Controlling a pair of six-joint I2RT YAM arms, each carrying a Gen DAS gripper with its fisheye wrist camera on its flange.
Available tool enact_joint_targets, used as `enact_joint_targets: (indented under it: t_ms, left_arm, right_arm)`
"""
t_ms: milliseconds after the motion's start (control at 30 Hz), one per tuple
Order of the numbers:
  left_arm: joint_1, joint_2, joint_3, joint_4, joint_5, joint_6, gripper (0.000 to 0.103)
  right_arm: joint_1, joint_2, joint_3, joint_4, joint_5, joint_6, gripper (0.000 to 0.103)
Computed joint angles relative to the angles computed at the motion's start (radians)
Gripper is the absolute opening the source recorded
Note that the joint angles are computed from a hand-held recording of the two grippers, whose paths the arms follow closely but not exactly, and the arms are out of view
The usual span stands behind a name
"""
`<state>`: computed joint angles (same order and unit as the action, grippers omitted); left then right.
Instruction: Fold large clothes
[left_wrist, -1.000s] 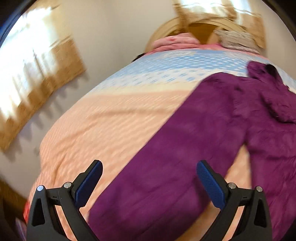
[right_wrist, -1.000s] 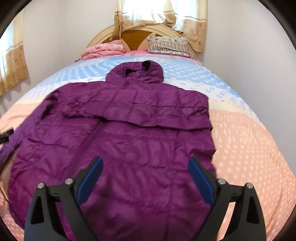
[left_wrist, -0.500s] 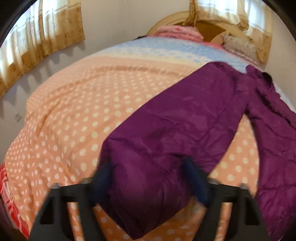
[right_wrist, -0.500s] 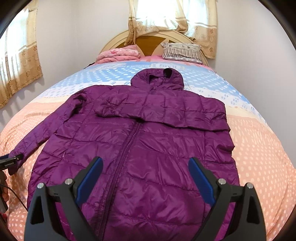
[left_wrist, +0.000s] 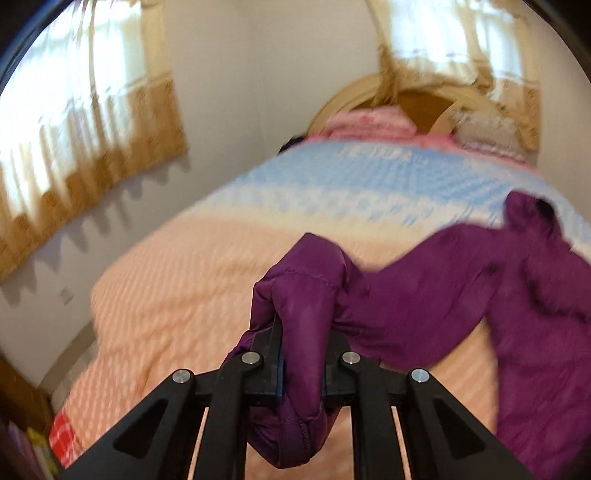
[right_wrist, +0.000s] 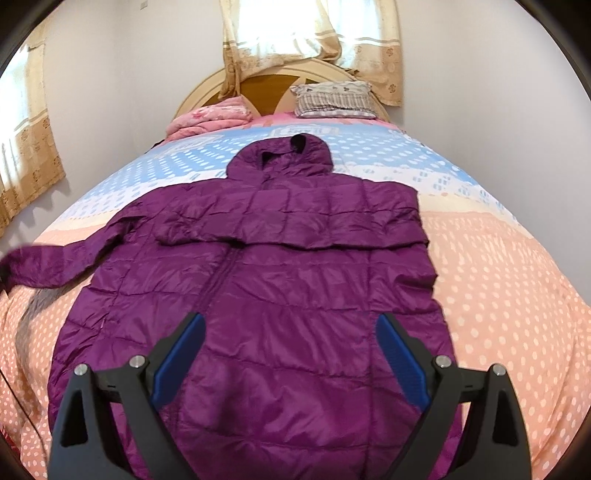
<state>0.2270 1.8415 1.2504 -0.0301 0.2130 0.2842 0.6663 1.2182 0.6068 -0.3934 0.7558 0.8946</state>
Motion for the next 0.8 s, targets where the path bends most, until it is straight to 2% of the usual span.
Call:
enact_joint_targets:
  t_ms: [167,367,467,533,567,600,667,767,800]
  left_arm:
    - [-0.178,-0.089,-0.014,0.012,-0.028,-0.008,0.012]
    - [-0.458,-0.132,-0.099,0.07,-0.118,-0.017,0.012]
    - [-0.575,-0.129,-0.135,0.109,-0.132,-0.035,0.017]
    - [-0.643,-0.125,-0.141,0.116,-0.143,-0.031,0.039]
    - [-0.67,-0.127,-0.154,0.138,-0.149,-0.035,0.069]
    - [-0.694,-0.138,-0.182,0.186,-0.156,-0.042,0.093]
    - [-0.719,-0.18,-0.264,0.317,-0.162,-0.062,0.098]
    - [-0.686,-0.195,-0.248,0.278,-0.071,-0.064,0.099]
    - [-0.669,-0.188,-0.24,0.274,-0.074,-0.062,0.099]
  right_arm:
    - [-0.075,-0.093,-0.044,-0.028,-0.005,-0.035,0.096]
    - [-0.193,-0.232,-0.119,-0.042,-0.054,-0.084,0.096]
    - [-0.24,-0.275,-0.146,-0.047,-0.078,-0.099,0.096]
    - [-0.274,-0.299,-0.163,-0.046,-0.098,-0.117,0.096]
    - [-0.289,-0.304,-0.167,-0.044,-0.109,-0.124,0.096]
    - [-0.302,-0.31,-0.171,-0.041,-0.121,-0.132,0.096]
    - [-0.322,-0.31,-0.171,-0.037,-0.133,-0.146,0.096]
    - [-0.341,-0.29,-0.163,-0.019,-0.144,-0.169,0.096]
    - [-0.345,-0.278,-0.158,-0.013,-0.147,-0.172,0.096]
